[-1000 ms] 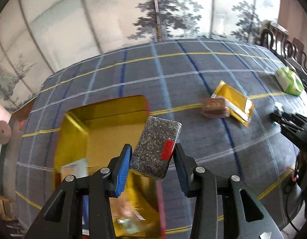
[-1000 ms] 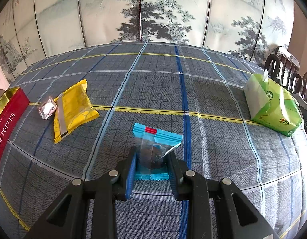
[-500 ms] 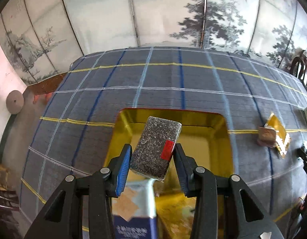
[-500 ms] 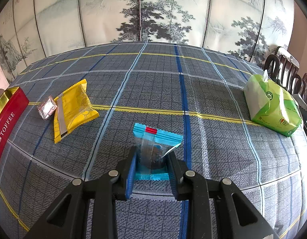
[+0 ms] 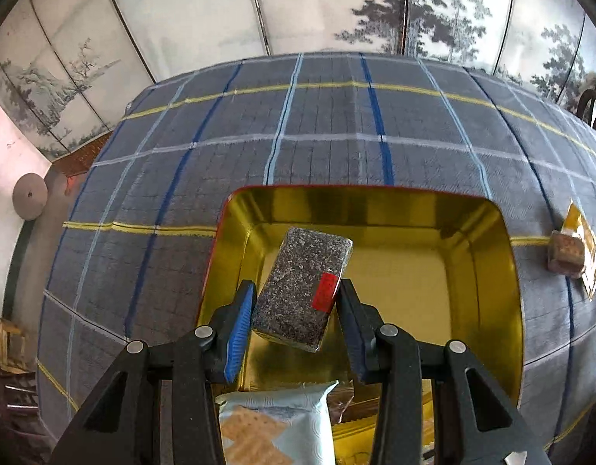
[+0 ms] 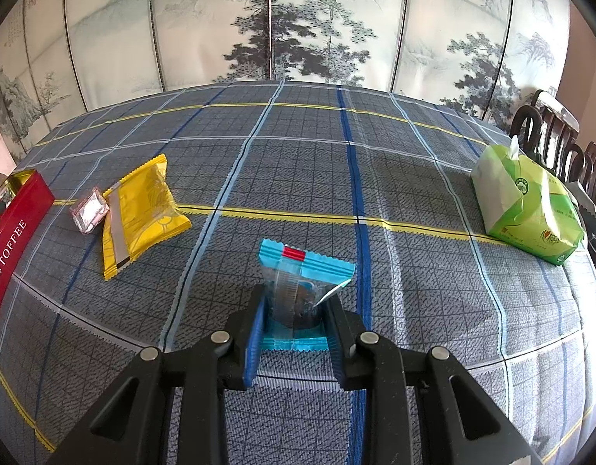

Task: Organize snacks
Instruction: 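Carry the grey block over the tin and open the left gripper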

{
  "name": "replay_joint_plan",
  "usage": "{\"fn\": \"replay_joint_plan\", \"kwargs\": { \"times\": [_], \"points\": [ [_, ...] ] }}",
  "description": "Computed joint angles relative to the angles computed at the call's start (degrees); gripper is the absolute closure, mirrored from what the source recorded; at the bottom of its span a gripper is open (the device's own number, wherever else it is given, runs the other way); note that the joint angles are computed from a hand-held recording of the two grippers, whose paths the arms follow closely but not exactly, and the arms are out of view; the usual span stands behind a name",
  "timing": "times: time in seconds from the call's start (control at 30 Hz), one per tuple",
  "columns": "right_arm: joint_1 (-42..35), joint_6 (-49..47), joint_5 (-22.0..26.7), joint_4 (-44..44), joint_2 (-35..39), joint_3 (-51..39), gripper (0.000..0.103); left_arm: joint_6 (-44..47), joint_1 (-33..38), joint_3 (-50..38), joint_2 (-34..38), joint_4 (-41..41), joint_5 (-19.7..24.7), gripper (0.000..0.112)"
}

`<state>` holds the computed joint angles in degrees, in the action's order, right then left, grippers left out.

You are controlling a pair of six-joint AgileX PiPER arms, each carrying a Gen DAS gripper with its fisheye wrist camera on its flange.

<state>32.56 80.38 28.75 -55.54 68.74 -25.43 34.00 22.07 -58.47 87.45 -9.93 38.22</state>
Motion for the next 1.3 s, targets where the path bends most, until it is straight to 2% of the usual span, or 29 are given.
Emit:
{"fn": "replay_joint_plan", "kwargs": {
  "times": [0.6,0.87,1.1,1.3],
  "points": [
    [0.16,1.81,0.27,-1.38,1.35,-0.57,0.074,1.72,0.74,2.33,0.77,1.08,-1.89,0.073],
    [0.06,1.85,0.18,-1.5,1.35,-0.5,0.074,1.43,0.43,2.74,0.26,1.5,-2.69,0.069],
    [0.28,2.18,0.28,-1.71,1.4,-0.5,0.074,3.44,1.21,2.72,-1.76,-0.56,-1.75,0.068],
    [0.52,2.48,0.45,-1.84,1.41,-0.48,0.074,5.35,2.7,4.23,-6.6,-2.07,-0.8,0.061]
  ]
}}
